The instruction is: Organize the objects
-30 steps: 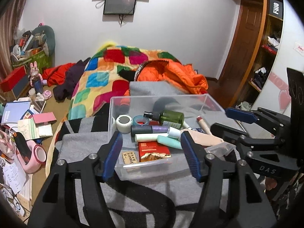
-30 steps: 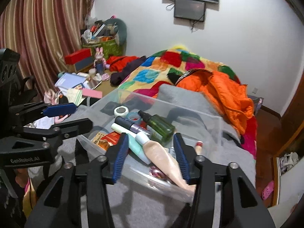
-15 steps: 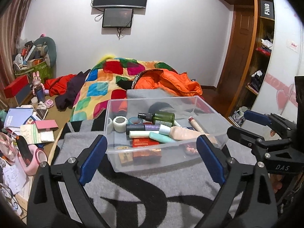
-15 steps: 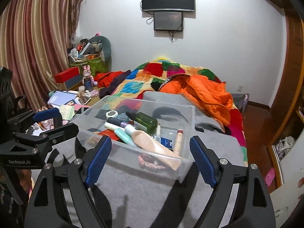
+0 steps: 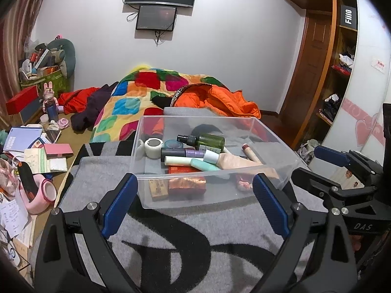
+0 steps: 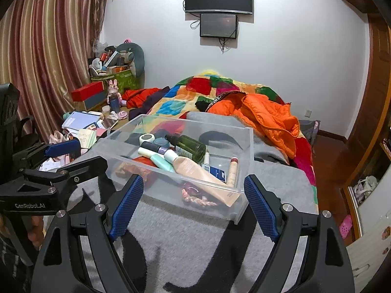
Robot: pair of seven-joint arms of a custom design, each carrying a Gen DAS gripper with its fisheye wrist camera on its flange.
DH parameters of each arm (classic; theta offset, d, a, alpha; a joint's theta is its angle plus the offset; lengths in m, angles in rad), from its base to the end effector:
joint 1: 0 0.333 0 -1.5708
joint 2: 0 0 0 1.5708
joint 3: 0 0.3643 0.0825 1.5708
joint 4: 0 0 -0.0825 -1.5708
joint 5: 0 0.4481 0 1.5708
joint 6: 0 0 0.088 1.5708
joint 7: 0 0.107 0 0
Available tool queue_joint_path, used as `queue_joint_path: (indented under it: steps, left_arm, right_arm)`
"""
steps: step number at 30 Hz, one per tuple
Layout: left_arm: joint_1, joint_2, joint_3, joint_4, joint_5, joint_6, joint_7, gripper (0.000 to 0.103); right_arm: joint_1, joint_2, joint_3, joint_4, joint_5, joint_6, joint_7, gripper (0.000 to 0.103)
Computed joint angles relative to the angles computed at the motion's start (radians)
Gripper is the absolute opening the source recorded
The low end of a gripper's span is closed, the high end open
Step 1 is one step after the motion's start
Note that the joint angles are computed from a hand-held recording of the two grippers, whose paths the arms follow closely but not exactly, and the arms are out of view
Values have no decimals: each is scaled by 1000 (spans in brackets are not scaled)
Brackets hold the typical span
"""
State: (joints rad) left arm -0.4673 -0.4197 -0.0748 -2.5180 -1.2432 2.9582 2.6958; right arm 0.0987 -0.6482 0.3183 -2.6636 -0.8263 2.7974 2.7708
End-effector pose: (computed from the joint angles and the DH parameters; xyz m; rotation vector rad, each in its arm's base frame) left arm 0.4351 -0.1905 0.5040 -1.2546 2.1936 -1.2864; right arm 0.3716 0.2111 0.5073 -1.5939 1.7215 -0.9198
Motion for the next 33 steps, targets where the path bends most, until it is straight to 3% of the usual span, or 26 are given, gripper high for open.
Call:
queue_joint_path:
  steps: [33]
  left_arm:
    - [-27, -17, 17, -23, 51, 10, -33, 96]
  right_arm:
    - [0, -12, -4, -13, 36, 1, -5, 82]
